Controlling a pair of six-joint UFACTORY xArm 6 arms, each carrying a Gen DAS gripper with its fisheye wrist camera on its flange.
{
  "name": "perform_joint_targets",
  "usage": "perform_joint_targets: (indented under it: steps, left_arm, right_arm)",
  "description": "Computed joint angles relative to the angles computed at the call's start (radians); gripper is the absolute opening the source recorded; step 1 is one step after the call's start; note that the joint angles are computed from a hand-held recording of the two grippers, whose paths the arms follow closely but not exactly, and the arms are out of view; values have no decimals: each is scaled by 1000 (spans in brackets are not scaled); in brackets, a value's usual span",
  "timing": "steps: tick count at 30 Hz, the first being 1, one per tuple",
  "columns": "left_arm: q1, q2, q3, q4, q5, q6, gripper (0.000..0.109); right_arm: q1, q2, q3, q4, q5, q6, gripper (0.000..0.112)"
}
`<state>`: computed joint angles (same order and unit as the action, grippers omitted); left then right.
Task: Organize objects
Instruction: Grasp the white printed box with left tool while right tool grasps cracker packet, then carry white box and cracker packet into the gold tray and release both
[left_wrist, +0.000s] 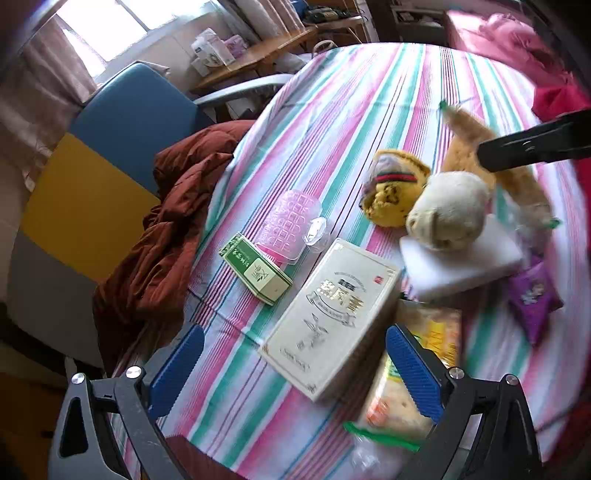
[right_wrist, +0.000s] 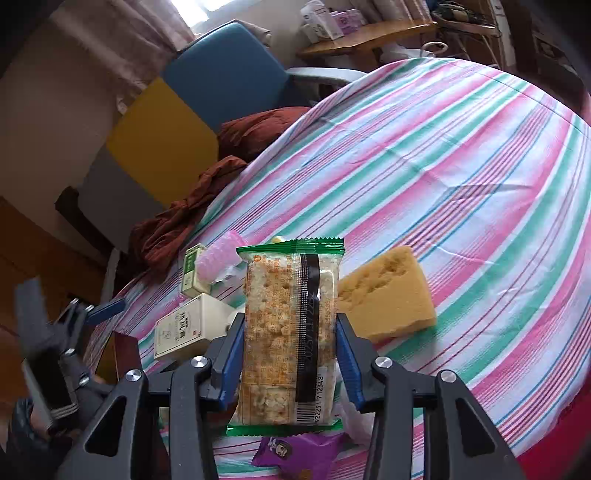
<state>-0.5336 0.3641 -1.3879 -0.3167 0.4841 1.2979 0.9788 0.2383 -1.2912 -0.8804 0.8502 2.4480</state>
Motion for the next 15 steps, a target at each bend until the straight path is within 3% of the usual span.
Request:
perform_joint_targets:
  steps: [4,7,10,12,15]
  left_arm:
    - [4,63,-89,-9,107,-17,96]
    - [6,102,-144,28,197,-72,71]
    - [12,79,-123,-34,208,-42,59]
    - [27,68,-133,-71,265,-67,56]
    - [41,31,-92,-113,243,-66,56]
  right_arm:
    - [-1,15,-26,-13,1,-38,45]
    - [3,23,-45,-27,12,-64,46]
    - [8,30,-59,-34,25,-85,45]
    - [9,33,-64,-39,26,-92,45]
    - [16,35,-74,-66,37,-97,45]
